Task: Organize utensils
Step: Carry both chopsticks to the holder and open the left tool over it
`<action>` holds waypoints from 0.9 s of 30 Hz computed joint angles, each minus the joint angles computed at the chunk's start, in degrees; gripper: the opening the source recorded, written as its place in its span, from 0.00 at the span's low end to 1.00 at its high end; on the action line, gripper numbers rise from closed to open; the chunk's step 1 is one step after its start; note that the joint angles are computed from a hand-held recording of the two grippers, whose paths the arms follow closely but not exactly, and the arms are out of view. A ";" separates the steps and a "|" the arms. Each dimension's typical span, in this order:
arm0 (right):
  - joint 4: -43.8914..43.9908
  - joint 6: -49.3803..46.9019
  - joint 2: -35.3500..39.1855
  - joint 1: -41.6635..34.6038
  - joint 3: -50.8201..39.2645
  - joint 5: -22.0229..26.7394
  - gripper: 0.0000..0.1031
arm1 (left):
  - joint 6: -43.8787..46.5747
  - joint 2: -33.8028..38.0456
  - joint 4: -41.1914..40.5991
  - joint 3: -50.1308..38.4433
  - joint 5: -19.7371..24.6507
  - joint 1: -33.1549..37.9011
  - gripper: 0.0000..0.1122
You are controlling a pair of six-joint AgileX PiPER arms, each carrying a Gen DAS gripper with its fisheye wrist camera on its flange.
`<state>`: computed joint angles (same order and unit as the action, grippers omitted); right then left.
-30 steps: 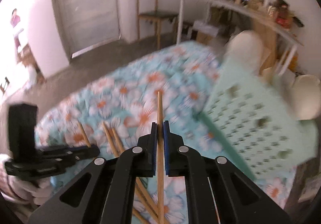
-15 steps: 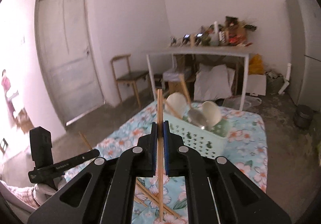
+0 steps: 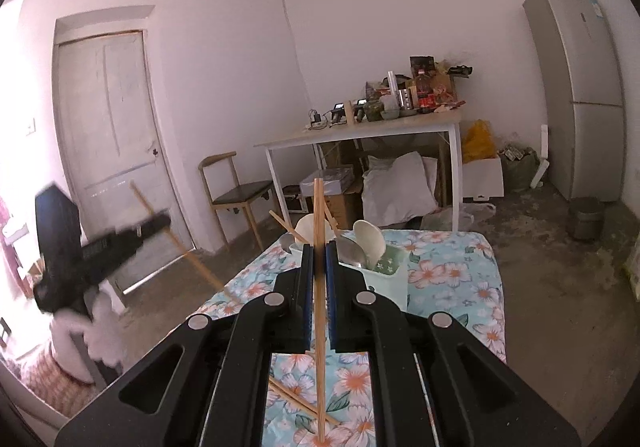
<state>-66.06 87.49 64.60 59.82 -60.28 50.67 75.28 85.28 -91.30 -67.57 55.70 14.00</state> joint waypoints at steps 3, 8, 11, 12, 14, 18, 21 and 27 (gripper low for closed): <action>-1.31 2.26 -1.07 0.50 1.55 -0.23 0.06 | -1.39 1.41 -2.37 -5.65 -1.26 -3.00 0.05; -2.79 4.58 -2.39 0.03 3.41 -1.55 0.06 | -1.93 5.11 -3.24 -13.71 -7.55 -10.61 0.05; -2.90 5.21 -3.17 -0.54 4.03 -2.50 0.06 | -1.06 7.84 -2.38 -16.94 -13.22 -15.86 0.05; -2.75 5.29 -3.57 -1.09 4.44 -3.26 0.06 | -0.65 8.18 -2.14 -17.25 -14.57 -16.96 0.05; -2.29 5.05 -3.92 -2.29 4.85 -4.60 0.06 | -1.57 10.42 -0.44 -19.15 -17.16 -19.53 0.05; -0.93 3.90 -4.65 -6.03 5.81 -8.39 0.06 | -4.32 14.52 2.91 -22.61 -20.99 -23.18 0.05; -0.52 3.87 -4.89 -7.64 6.60 -10.08 0.06 | -4.88 16.93 4.56 -24.24 -23.06 -25.02 0.05; 0.96 3.31 -4.24 -9.93 6.94 -12.57 0.06 | -4.97 21.05 5.55 -25.36 -25.11 -27.17 0.05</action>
